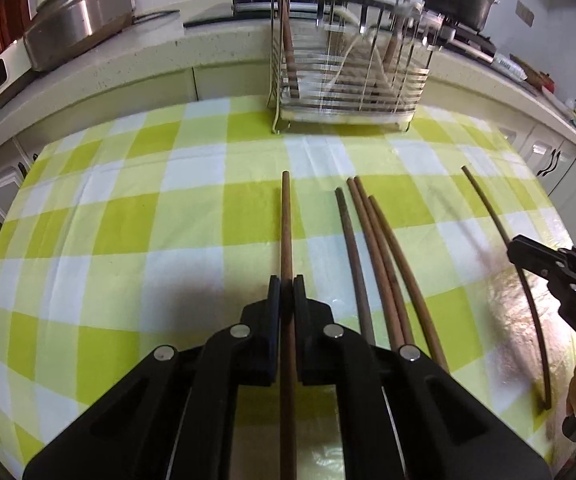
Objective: Organize utensils
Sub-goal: 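Lift both chopsticks upright and carry them over the wire rack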
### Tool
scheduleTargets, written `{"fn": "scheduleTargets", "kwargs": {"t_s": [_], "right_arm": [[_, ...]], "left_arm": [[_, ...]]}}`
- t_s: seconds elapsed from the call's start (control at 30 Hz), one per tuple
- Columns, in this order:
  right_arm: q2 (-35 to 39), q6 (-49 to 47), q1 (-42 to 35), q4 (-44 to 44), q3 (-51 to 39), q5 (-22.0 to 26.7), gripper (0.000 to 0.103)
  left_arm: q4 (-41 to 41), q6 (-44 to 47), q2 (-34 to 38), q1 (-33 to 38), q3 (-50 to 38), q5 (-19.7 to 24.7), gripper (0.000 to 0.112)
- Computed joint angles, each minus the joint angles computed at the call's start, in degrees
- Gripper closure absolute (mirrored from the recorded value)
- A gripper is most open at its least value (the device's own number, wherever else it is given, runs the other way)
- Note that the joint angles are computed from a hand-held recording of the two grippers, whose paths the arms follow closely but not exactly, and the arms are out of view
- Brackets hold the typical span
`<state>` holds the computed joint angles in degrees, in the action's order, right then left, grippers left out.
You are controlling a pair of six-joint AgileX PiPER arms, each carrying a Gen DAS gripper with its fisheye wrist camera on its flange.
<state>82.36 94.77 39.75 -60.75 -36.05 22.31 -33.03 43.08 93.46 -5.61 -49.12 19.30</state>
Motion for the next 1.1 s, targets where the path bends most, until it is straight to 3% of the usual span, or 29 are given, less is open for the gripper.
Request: {"fn": "scheduleTargets", "kwargs": {"t_s": [0.1,0.37,0.77,0.9,1.1], "right_arm": [[-1.35,1.24,0.88,-0.90,-0.40,0.92,0.096],[-7.09,2.40,5.43,-1.54,-2.30,7.81,0.096],[-9.87,-3.58,15.22,-0.18,-11.59,24.06,0.096],[-9.72,-3.08,16.92,-0.59,-12.35,26.31,0.096],[-9.17,-3.00,18.22,-0.59,-13.47,27.48,0.096]], "left_arm": [[-6.52,7.45,-3.58,1.83,1.10,1.41,0.106],[-13.10,14.72,-12.99,5.98,1.57,6.83,0.106],[-17.48,19.10,-21.82,12.06,-0.13,16.30,0.106],[-22.91,24.47,-23.59,16.29,-0.08,20.59,0.106],[-24.82,26.47,-24.71,17.82,-0.55,22.32,0.106]]}}
